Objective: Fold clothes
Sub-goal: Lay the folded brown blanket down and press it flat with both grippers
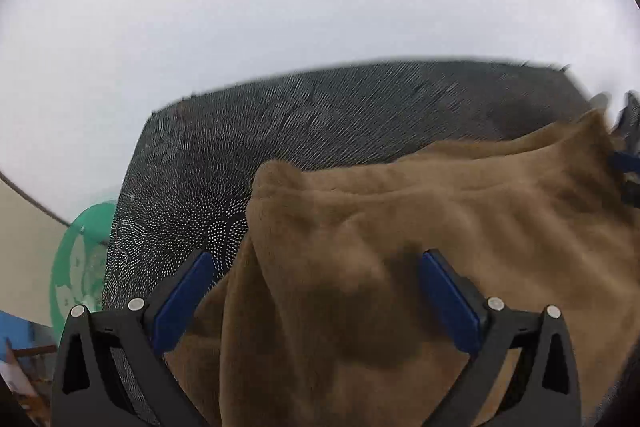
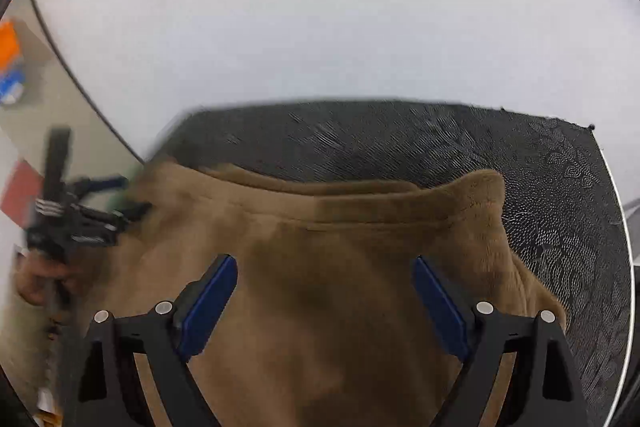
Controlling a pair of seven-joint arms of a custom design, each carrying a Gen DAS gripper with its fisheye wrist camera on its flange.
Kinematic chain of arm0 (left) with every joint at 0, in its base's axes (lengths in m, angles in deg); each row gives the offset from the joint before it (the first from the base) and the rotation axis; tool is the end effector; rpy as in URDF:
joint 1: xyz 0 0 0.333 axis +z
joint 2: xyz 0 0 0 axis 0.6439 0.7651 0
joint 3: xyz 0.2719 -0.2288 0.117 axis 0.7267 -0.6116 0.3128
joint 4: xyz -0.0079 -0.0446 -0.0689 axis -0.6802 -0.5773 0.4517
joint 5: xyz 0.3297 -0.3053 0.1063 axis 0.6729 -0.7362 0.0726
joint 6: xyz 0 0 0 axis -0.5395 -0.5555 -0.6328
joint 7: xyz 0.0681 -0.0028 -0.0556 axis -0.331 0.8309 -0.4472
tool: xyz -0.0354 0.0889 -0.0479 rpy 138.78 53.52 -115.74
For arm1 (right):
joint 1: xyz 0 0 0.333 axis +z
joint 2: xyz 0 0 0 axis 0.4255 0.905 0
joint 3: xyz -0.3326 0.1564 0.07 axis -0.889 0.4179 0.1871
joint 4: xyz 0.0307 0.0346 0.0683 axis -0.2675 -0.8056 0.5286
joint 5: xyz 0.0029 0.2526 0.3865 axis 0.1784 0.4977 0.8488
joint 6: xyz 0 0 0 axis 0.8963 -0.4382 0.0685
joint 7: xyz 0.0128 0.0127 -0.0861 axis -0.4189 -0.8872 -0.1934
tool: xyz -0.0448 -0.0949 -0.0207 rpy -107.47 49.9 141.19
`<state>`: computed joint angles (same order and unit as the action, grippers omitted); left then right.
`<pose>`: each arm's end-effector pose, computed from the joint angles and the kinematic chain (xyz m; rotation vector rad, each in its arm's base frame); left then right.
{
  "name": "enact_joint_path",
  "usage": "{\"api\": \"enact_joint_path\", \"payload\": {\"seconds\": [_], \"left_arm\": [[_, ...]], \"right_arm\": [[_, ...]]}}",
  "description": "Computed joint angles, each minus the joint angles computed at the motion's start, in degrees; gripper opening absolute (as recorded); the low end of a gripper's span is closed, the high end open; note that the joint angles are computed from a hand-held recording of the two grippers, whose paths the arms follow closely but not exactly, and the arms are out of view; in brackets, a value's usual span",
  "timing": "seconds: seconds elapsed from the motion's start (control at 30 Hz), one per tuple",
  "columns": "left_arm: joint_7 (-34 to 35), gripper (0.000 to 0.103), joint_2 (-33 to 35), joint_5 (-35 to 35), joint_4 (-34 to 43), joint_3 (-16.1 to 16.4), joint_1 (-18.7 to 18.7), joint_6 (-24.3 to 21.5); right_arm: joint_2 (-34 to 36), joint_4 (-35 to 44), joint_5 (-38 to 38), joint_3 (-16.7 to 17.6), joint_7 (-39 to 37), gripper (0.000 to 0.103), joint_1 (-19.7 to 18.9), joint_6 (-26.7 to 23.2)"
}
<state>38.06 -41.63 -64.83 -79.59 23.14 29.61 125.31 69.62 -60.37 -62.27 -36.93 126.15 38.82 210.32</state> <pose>0.7786 -0.2082 0.3697 -1.2712 2.4199 -0.5240 0.5519 0.0713 0.4543 -1.7908 1.8199 -0.3466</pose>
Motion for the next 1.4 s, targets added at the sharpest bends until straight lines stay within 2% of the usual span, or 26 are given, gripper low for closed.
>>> {"api": "enact_joint_path", "payload": {"seconds": [0.03,0.07,0.13,0.17,0.23,0.33,0.4,0.47,0.5,0.57,0.63,0.7,0.73,0.8,0.83,0.87,0.93,0.97,1.03,1.07,1.17,1.23,1.3,1.4], "left_arm": [[-0.4,0.103,1.5,-0.3,1.6,0.2,0.0,-1.2],[1.3,0.103,2.8,-3.6,3.2,-1.7,2.0,-2.9],[3.8,0.103,5.7,-9.1,6.7,-5.2,5.8,-6.9],[4.6,0.103,6.6,-10.9,7.7,-5.9,6.7,-7.7],[5.6,0.103,6.6,-12.0,7.5,-5.7,6.5,-6.4],[5.6,0.103,6.5,-11.7,7.4,-4.5,5.4,-6.2],[3.6,0.103,6.3,-12.2,7.1,-3.7,4.8,-5.4],[3.2,0.103,5.1,-13.0,6.0,-3.9,5.5,-5.6],[3.1,0.103,3.7,-13.4,4.3,-3.8,5.8,-4.4],[3.9,0.103,0.6,-13.9,0.2,-4.0,6.6,-0.6],[8.3,0.103,-3.6,-16.8,-5.1,-6.3,9.5,3.3],[13.8,0.103,-6.8,-22.0,-9.3,-9.6,12.8,5.9],[17.2,0.103,-8.2,-25.1,-11.3,-11.4,14.4,6.7],[23.9,0.103,-10.8,-31.2,-15.1,-14.2,16.8,7.2],[26.8,0.103,-11.8,-33.7,-16.8,-15.1,17.4,7.5],[27.3,0.103,-12.1,-33.6,-18.0,-14.2,16.4,8.2],[23.5,0.103,-11.4,-28.4,-19.4,-9.2,11.4,10.6],[23.4,0.103,-10.7,-28.5,-19.4,-8.9,11.3,10.8],[27.8,0.103,-8.4,-35.7,-17.6,-12.9,15.8,8.6],[29.3,0.103,-7.6,-38.5,-17.0,-13.9,17.1,7.8],[31.6,0.103,-7.7,-39.9,-17.8,-13.3,15.8,10.9],[33.0,0.103,-7.8,-41.6,-18.5,-14.2,16.0,13.3],[34.6,0.103,-7.9,-43.6,-19.0,-15.3,17.0,14.0],[35.2,0.103,-7.8,-44.3,-19.0,-15.3,16.6,15.0]], "right_arm": [[1.5,0.9,-4.1,1.1,4.4,0.091,-1.9,-1.1],[3.2,1.7,-8.9,2.4,9.7,0.091,-4.4,-2.2],[5.3,2.0,-10.8,1.7,11.6,0.091,-5.4,-1.1],[5.4,1.6,-10.7,1.7,11.0,0.091,-5.5,0.3],[5.5,0.8,-11.4,1.3,10.7,0.091,-5.1,2.9],[6.1,1.0,-28.0,4.4,22.5,0.095,-8.1,2.7],[6.4,1.6,-33.1,4.7,26.9,0.095,-8.3,2.0],[5.7,1.0,-30.8,4.0,25.1,0.095,-7.5,2.1],[5.2,0.7,-29.5,3.7,24.0,0.095,-7.1,2.1],[2.6,-0.5,-33.8,4.7,29.5,0.095,-8.1,1.5],[-3.3,-4.7,-35.1,4.9,32.8,0.095,-8.0,5.0],[-8.7,-8.9,-29.1,1.0,27.0,0.096,-2.3,7.6],[-11.7,-11.0,-26.3,0.4,24.4,0.098,-0.3,8.3],[-15.8,-14.8,-28.3,3.0,26.0,0.1,-1.0,8.8],[-16.5,-15.9,-30.0,6.2,28.3,0.102,-3.6,7.9],[-17.2,-17.0,-31.9,9.0,30.7,0.102,-5.9,6.9],[-18.5,-18.9,-35.7,13.5,35.6,0.102,-9.0,4.5],[-17.7,-19.3,-36.7,13.7,37.2,0.102,-9.4,3.6],[-16.9,-21.7,-35.5,9.7,37.7,0.103,-7.2,8.7],[-16.5,-22.9,-33.7,8.7,37.0,0.102,-6.9,11.2],[-17.1,-22.5,-37.3,11.1,40.1,0.102,-8.8,9.2],[-17.6,-22.4,-38.7,12.1,41.2,0.102,-9.3,7.8],[-17.8,-22.5,-39.4,11.6,41.8,0.102,-8.8,7.8],[-17.8,-21.8,-39.9,10.9,42.2,0.102,-8.2,6.9]]}}
